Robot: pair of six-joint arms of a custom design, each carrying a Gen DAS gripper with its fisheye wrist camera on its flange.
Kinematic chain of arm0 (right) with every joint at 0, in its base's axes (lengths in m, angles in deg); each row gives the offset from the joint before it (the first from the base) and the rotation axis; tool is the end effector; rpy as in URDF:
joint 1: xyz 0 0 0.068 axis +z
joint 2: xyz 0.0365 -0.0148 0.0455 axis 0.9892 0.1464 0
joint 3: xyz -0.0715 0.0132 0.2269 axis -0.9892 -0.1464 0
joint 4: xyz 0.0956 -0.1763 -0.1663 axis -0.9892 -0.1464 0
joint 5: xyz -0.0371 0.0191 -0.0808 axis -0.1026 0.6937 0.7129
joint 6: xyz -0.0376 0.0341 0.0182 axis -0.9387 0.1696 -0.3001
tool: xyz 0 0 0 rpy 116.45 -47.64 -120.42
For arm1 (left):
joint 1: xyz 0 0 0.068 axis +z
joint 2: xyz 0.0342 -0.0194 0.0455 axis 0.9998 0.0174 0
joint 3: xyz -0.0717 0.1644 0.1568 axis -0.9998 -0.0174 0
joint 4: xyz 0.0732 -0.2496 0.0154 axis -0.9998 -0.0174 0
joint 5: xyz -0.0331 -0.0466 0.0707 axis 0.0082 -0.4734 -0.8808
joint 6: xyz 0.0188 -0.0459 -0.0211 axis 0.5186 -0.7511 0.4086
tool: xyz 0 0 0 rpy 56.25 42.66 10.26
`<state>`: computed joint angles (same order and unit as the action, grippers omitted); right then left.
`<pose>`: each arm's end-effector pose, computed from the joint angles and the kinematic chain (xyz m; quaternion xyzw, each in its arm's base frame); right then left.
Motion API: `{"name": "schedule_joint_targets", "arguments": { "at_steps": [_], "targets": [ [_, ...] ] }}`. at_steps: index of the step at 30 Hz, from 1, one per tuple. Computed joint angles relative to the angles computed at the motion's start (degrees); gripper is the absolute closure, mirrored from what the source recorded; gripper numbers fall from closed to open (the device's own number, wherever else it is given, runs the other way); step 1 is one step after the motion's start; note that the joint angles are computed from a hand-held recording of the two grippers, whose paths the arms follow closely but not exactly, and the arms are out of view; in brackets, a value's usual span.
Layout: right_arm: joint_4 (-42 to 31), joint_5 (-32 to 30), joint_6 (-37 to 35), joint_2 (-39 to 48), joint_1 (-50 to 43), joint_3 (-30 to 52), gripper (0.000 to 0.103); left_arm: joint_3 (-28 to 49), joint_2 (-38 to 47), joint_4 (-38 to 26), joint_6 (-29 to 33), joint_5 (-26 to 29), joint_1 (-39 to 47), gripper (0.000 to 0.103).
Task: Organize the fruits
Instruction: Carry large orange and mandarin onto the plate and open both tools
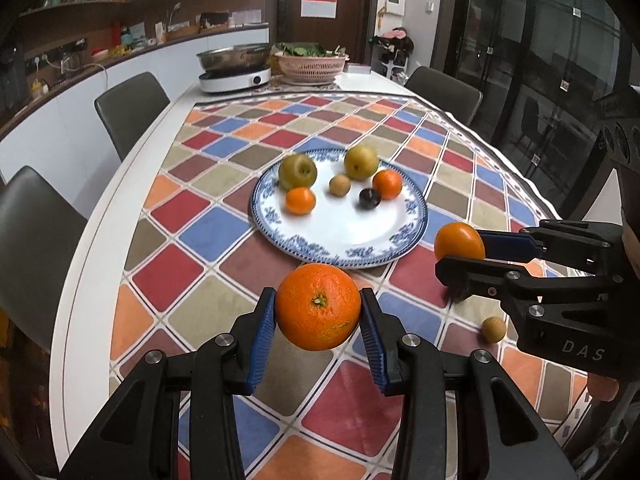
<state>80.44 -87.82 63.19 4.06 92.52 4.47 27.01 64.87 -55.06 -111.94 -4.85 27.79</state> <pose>0.2566 0.0638 0.0895 -0.2897 0.8893 0.1734 0.3084 0.1833 -0.2910 0.0951 -0.0132 0.9322 -0.0206 0.3611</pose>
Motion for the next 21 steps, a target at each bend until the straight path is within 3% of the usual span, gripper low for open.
{"name": "schedule_joint_targets", "arguments": {
  "at_steps": [12,21],
  "targets": [
    [-1.92,-2.84,-1.81,-2.14,-4.06,2.35,0.07,5.76,0.29,-2.44,4.19,-2.34,1.03,0.062],
    [-3.35,-3.79,-2.48,3.85,-5.4,9.82,0.07,11.23,2.98,-1.94,10.63,-1.32,5.0,0.062]
  ]
}}
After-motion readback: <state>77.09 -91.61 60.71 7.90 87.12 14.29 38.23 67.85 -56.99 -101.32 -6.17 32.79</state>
